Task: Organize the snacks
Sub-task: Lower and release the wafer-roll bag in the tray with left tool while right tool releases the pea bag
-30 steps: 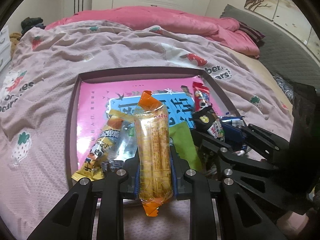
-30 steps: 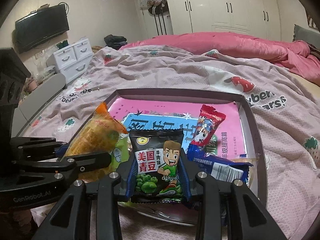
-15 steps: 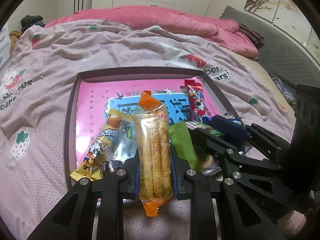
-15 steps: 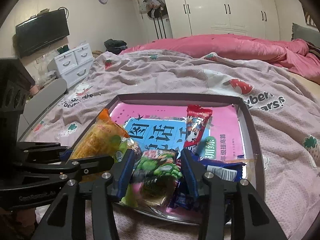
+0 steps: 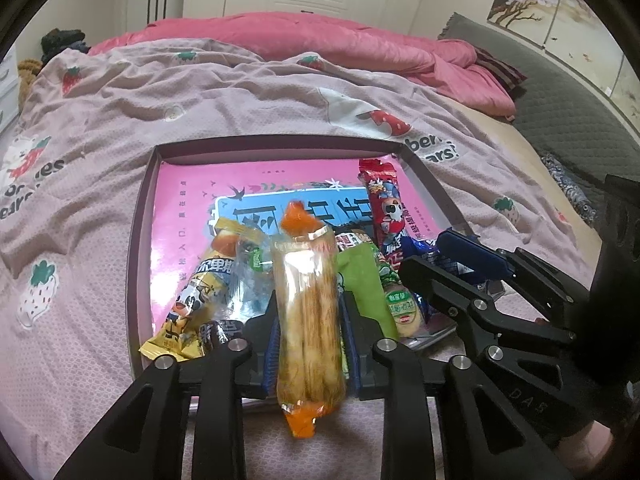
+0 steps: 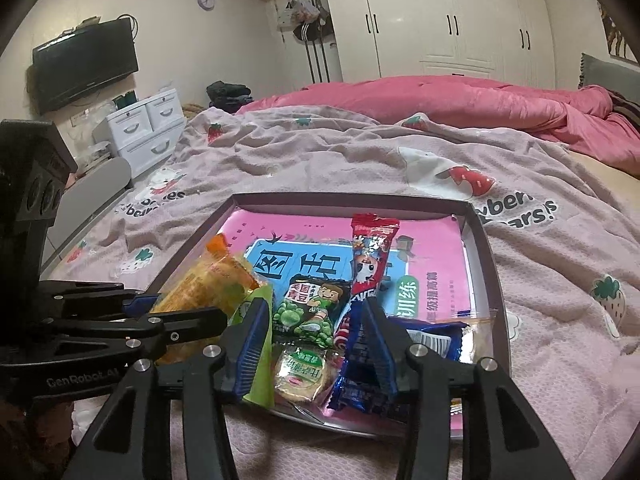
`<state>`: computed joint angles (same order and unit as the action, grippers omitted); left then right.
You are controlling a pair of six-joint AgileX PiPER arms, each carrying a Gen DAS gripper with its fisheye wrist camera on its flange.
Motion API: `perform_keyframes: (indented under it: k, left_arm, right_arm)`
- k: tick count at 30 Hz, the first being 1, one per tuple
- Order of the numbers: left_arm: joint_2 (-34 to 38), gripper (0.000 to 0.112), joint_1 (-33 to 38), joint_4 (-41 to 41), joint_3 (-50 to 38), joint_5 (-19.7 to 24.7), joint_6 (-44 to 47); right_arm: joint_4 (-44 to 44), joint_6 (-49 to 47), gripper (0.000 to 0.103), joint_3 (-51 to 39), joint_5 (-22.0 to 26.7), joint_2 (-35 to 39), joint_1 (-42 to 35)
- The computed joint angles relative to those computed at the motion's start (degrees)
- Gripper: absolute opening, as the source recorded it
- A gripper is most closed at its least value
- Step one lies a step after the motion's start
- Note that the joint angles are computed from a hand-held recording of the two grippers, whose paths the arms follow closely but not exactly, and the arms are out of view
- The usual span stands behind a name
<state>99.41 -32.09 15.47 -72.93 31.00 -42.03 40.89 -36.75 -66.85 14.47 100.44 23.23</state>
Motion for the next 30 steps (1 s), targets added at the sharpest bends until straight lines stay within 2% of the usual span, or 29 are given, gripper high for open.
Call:
perform_keyframes:
  k: [3, 21, 30]
  left_arm:
    - [-0.1, 0.038, -0.1, -0.1, 0.0, -0.2, 0.1]
    - [-0.9, 0.057, -0.2, 1.8, 0.3, 0.3, -1.8]
    - [-1.8, 0.06, -0.5, 4.9, 0.2, 1.4, -4.8]
  right_arm:
    - [-0.3, 0.3, 0.048, 0.0, 0.1, 0.0, -0.1]
    - [-1.9, 1.9, 0.052, 0.9, -0.9, -0.6, -0.2]
    - [-5.2, 5.7, 0.056, 1.8, -2.1, -1.9, -0.2]
